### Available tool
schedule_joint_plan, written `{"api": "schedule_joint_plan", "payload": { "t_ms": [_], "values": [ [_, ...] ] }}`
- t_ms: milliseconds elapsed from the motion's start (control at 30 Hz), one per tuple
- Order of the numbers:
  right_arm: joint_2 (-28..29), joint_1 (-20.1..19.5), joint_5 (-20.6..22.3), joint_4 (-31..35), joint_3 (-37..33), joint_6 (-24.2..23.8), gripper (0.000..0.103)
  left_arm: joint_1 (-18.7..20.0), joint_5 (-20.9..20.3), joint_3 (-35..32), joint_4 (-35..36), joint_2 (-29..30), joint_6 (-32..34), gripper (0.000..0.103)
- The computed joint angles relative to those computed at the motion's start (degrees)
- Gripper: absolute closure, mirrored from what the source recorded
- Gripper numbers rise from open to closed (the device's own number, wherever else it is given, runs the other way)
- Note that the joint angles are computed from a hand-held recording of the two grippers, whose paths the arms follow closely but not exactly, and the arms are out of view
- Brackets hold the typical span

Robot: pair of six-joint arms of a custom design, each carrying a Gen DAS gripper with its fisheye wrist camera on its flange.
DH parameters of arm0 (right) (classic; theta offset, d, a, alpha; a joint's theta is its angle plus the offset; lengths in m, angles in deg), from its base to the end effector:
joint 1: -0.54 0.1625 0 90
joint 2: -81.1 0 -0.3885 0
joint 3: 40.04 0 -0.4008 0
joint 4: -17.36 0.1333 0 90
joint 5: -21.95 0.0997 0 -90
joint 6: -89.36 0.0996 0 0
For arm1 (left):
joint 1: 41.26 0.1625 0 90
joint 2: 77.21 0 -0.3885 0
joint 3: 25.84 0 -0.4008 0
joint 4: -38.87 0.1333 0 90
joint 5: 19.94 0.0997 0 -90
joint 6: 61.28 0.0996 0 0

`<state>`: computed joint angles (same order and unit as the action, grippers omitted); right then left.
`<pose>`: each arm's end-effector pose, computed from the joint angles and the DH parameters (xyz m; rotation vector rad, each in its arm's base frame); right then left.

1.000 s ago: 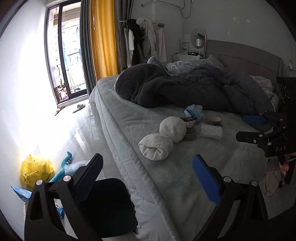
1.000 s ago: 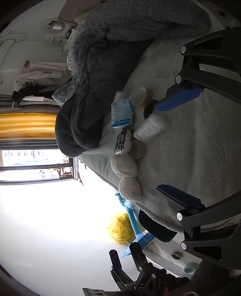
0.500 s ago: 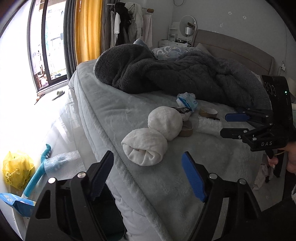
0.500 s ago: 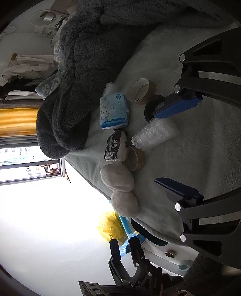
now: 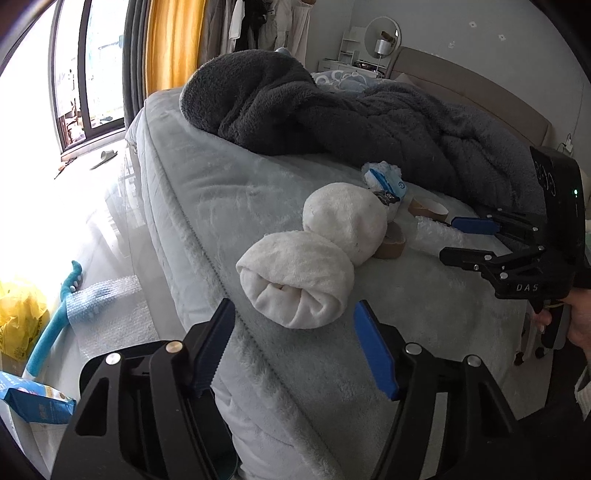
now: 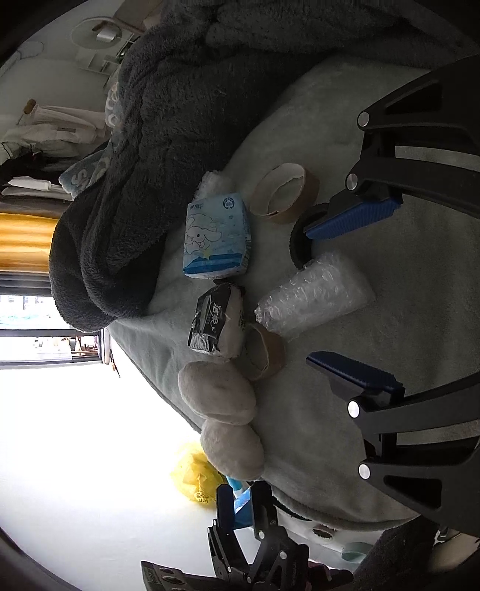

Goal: Collect trash
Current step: 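Grasp the white rolled towel with left tool while right tool grasps bubble-wrap roll, then carry towel and bubble wrap to the black bin and release both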

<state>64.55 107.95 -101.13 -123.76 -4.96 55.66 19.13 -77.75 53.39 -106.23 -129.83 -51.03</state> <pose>0.3390 -0.8174 0.1292 0.8586 -2.2852 0.6014 -0.1947 -0.7198 0.2652 0.6987 2.4790 -0.7675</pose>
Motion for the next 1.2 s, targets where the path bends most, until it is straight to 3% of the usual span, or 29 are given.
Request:
{"api": "schedule_joint_plan", "payload": {
  "t_ms": [100, 167, 367, 533, 833, 1200],
  "values": [
    [0.6, 0.3, -2.3, -0.3, -0.1, -1.7, 0.044, 0.1, -0.3, -0.6, -0.2, 0.7, -0.5, 0.034],
    [1.2, 0.3, -4.5, -1.2, -0.2, -3.0, 0.052, 0.1, 0.0, -1.0, -0.3, 1.2, -0.3, 0.035],
    [0.5, 0.1, -4.1, -3.4, 1.6, -3.4, 0.063, 0.5, -1.1, -3.0, 1.0, 2.5, -3.6, 0.043],
    [-0.3, 0.2, -3.6, -4.2, 2.6, -3.0, 0.065, 0.8, -1.5, -3.5, 1.0, 2.9, -4.8, 0.055],
    [-1.5, 0.6, 0.6, -5.7, 2.5, 1.9, 0.065, 0.9, -3.0, -2.5, -1.3, 1.6, -4.4, 0.071],
    [0.8, 1.8, 5.4, -5.3, -2.0, 6.4, 0.065, 0.8, -2.0, -1.0, -6.2, -0.5, -3.4, 0.079]
  ]
}}
